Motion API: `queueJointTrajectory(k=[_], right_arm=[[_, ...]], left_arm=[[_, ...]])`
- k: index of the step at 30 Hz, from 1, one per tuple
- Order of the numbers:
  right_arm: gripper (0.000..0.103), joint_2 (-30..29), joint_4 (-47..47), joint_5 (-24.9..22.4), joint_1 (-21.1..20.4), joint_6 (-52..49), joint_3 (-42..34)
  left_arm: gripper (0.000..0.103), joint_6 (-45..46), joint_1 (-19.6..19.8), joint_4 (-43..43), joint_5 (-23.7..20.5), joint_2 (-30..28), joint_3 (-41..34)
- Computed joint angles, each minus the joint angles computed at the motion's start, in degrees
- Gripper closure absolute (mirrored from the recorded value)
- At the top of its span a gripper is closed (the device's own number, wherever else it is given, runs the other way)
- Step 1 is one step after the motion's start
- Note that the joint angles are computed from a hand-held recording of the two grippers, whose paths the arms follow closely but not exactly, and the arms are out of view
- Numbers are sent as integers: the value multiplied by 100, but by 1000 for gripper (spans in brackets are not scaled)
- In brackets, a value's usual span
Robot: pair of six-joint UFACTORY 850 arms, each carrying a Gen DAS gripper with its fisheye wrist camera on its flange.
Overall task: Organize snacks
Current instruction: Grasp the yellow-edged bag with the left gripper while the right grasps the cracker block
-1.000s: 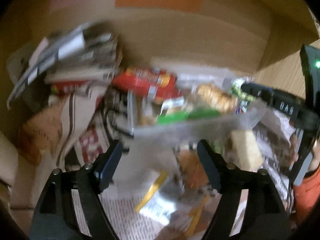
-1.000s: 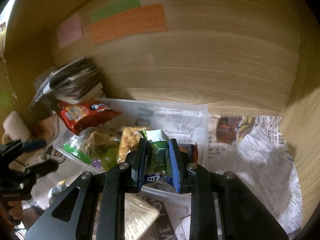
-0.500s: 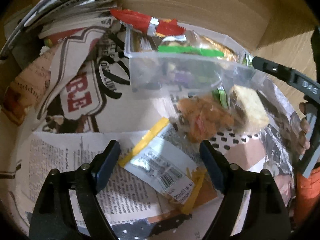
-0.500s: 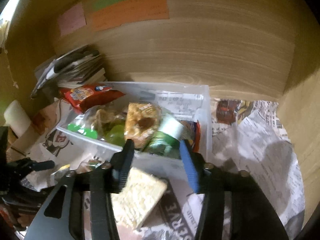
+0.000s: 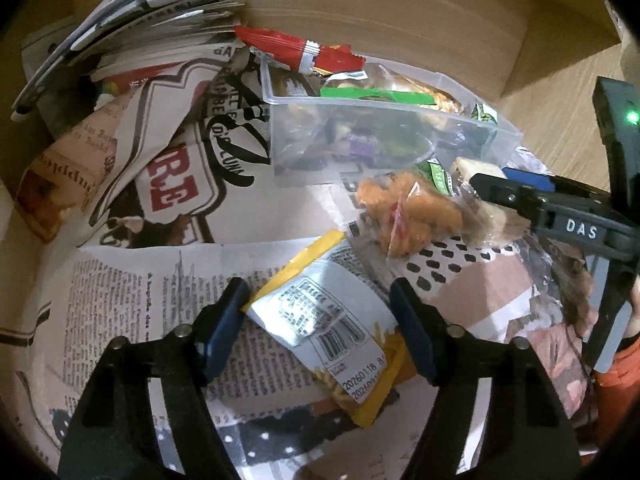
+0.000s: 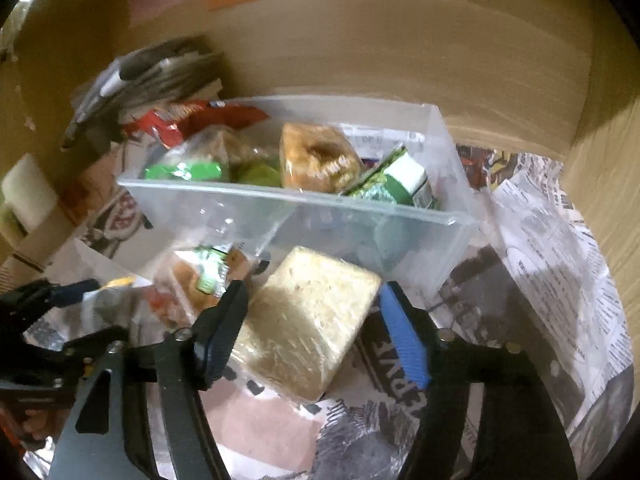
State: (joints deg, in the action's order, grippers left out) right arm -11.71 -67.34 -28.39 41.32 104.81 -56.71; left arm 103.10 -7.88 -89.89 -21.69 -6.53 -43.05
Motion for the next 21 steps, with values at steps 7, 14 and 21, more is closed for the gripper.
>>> queueJointTrajectory(k=[7,14,21], right_arm=[[25,-41,351,351,-167,-129,1],[35,69,415,773,-254,-112,138],[48,307,711,488,-98,-671,290]], left_arm=[[34,229,25,-203,-71,58,97],[36,176,99,-298,-179,259,61],[36,389,120,-645,-328,520,10]])
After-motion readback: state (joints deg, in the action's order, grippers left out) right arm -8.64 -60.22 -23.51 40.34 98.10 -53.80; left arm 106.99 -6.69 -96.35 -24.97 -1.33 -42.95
